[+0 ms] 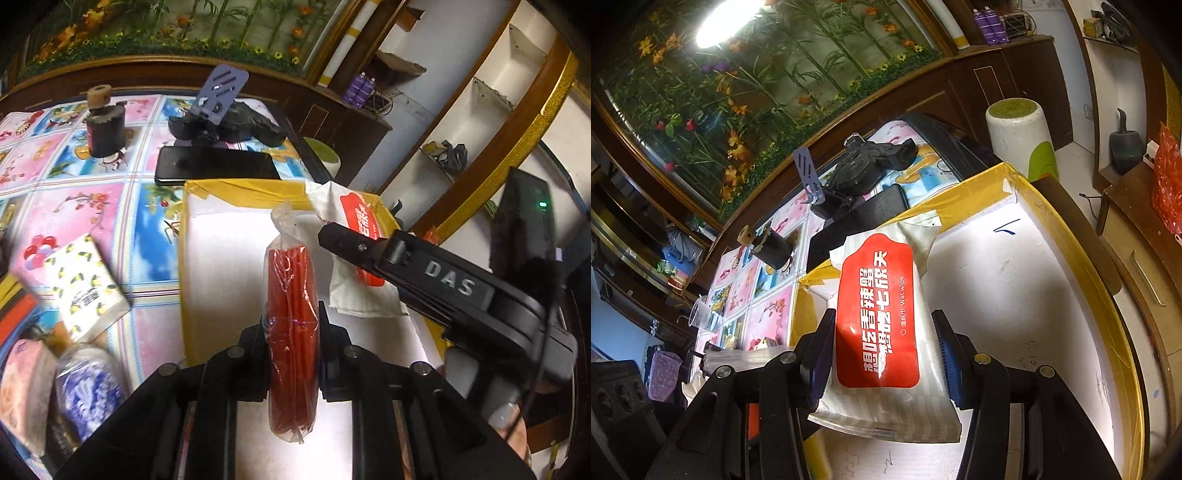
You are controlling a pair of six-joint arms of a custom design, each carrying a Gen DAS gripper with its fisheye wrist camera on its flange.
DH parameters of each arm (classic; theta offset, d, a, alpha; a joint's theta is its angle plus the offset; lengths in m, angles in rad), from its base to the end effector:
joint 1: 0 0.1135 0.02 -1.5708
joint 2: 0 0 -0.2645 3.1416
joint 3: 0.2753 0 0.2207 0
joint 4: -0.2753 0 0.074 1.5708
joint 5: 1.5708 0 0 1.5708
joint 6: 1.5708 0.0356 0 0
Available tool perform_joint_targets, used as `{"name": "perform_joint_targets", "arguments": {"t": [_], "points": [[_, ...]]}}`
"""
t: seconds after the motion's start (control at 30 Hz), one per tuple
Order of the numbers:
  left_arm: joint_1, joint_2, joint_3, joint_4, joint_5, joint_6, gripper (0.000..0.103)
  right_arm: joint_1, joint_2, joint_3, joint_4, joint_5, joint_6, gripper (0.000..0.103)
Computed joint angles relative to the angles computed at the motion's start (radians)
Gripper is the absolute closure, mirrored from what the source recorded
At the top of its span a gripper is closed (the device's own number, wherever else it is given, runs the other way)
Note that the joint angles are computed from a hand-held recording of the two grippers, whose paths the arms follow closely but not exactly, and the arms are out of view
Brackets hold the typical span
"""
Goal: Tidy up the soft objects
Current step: 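Carry the sponge pack with the left gripper while the right gripper carries the wipe pack into the yellow-rimmed box, then open both grippers to release the sponge pack and wipe pack inside the box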
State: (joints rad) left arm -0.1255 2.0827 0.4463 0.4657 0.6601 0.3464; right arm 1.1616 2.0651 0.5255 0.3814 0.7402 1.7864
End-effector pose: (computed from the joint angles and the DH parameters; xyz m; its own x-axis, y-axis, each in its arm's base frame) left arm 0.2307 -0.0511 0.0342 -0.7455 0.3644 -0.5581 0.6261 0.6699 -0.3990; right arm 0.1224 0.2219 0.0441 -0.4786 0.7091 -0.5178 0.4779 0.7051 0.5239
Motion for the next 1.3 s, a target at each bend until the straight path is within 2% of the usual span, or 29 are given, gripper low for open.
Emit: {"name": "perform_joint_targets", "arguments": {"t": [0.2,0.27,0.43,0.53,0.6,0.67,0.7,0.73,1.0,1.13,1.3], "points": [[-0.064,0.088,0.023,0.102,-0.069,-0.054,0.085,-0.011,0.007,0.02,-0.039,-0.015,0.01,0.049],[-0.068,0.109,0.057,0.059,-0.061,-0.05,0.085,-0.017,0.022,0.022,-0.029,-0.029,0.013,0.049],[-0.076,0.107,0.047,0.082,-0.078,-0.056,0.085,-0.035,0.053,0.018,0.009,-0.064,0.013,0.048],[-0.071,0.107,0.047,0.074,-0.075,-0.051,0.083,-0.031,0.043,0.037,-0.04,-0.057,0.021,0.047],[-0.067,0.106,0.043,0.081,-0.078,-0.049,0.076,-0.027,0.035,0.041,-0.063,-0.048,0.031,0.047],[-0.058,0.105,0.037,0.088,-0.071,-0.054,0.064,-0.024,0.028,0.042,-0.071,-0.043,0.034,0.046],[-0.049,0.106,0.034,0.098,-0.065,-0.057,0.059,-0.023,0.025,0.041,-0.073,-0.041,0.036,0.041],[-0.042,0.102,0.026,0.107,-0.06,-0.059,0.057,-0.019,0.021,0.044,-0.084,-0.034,0.041,0.037],[-0.019,0.073,-0.041,0.154,-0.063,-0.024,0.056,0.02,-0.016,0.084,-0.241,0.035,0.102,0.036],[0.008,0.041,-0.107,0.218,-0.054,0.004,0.043,0.051,-0.034,0.111,-0.338,0.085,0.153,0.036],[0.063,0.001,-0.163,0.234,-0.037,0.065,0.043,0.077,-0.055,0.114,-0.356,0.138,0.16,0.034]]}}
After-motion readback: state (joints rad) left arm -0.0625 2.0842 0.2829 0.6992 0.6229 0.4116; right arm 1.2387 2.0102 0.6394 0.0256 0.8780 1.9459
